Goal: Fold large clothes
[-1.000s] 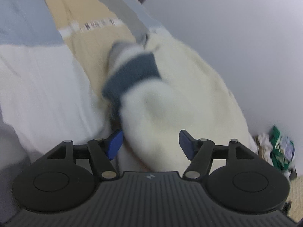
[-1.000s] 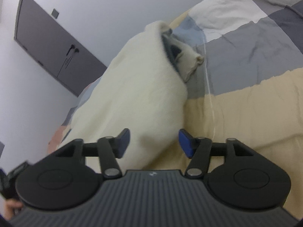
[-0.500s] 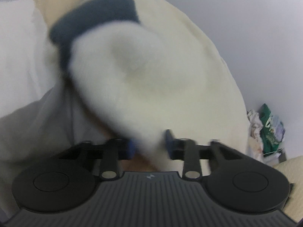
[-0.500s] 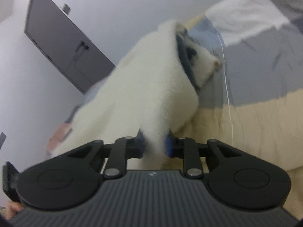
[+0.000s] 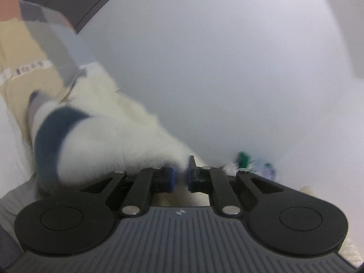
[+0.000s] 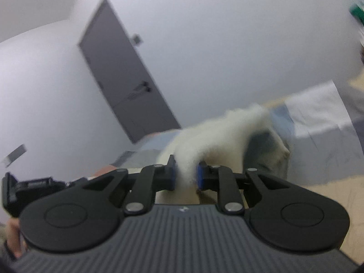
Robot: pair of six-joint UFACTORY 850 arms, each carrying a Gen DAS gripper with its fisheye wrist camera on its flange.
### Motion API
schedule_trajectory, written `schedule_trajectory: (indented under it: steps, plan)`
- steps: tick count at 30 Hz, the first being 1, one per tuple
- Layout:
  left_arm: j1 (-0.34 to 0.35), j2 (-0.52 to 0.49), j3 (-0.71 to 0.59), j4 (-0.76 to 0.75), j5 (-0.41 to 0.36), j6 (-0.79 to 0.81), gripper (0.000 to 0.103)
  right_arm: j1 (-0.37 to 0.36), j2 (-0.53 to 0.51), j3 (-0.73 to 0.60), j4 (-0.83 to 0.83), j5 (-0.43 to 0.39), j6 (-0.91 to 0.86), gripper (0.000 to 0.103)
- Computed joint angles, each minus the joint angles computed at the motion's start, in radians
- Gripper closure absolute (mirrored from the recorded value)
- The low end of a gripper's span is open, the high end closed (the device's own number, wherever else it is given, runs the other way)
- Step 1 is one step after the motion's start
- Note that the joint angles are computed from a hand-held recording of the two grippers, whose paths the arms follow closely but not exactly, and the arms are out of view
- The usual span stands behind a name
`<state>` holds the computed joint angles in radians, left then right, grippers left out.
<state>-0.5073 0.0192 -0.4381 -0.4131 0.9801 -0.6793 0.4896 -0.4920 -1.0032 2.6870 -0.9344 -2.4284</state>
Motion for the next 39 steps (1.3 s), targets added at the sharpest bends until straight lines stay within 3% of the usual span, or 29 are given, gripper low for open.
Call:
schedule_trajectory:
  steps: [4, 7, 12, 16, 20, 25, 28, 30, 33, 39]
  plan:
    - [-0.001, 0.056, 0.059, 0.095, 0.087, -0.062, 0.092, -0.027, 0.072, 0.075, -0.086, -0.125, 0.068, 0.082]
    - [0.027, 0.051, 0.060, 0.156, 0.086, -0.117, 0.091, -0.054, 0.088, 0.082, -0.154, -0.158, 0.155, 0.082]
    - [0.109, -0.054, -0.008, 0.232, -0.057, -0.218, 0.091, -0.058, 0.027, -0.028, -0.290, 0.048, 0.319, 0.081]
    - [0.161, -0.168, -0.090, 0.292, -0.218, -0.286, 0.090, -0.051, -0.112, -0.189, -0.469, 0.185, 0.604, 0.079]
    - [0.171, -0.231, -0.151, 0.269, -0.289, -0.243, 0.085, -0.044, -0.259, -0.340, -0.639, 0.244, 0.895, 0.078]
    - [0.204, -0.321, -0.235, 0.243, -0.334, -0.201, 0.084, -0.040, -0.345, -0.410, -0.618, 0.201, 0.978, 0.074]
    - [0.186, -0.321, -0.230, 0.188, -0.341, -0.186, 0.084, -0.044, -0.338, -0.398, -0.577, 0.157, 0.974, 0.057]
    - [0.189, -0.322, -0.229, 0.187, -0.342, -0.191, 0.084, -0.045, -0.300, -0.330, -0.504, 0.074, 0.930, 0.019]
    - [0.187, -0.314, -0.219, 0.183, -0.339, -0.215, 0.084, -0.047, -0.245, -0.241, -0.447, -0.005, 0.904, 0.017]
    - [0.176, -0.278, -0.180, 0.187, -0.313, -0.304, 0.082, -0.020, -0.183, -0.137, -0.438, -0.016, 0.921, 0.016]
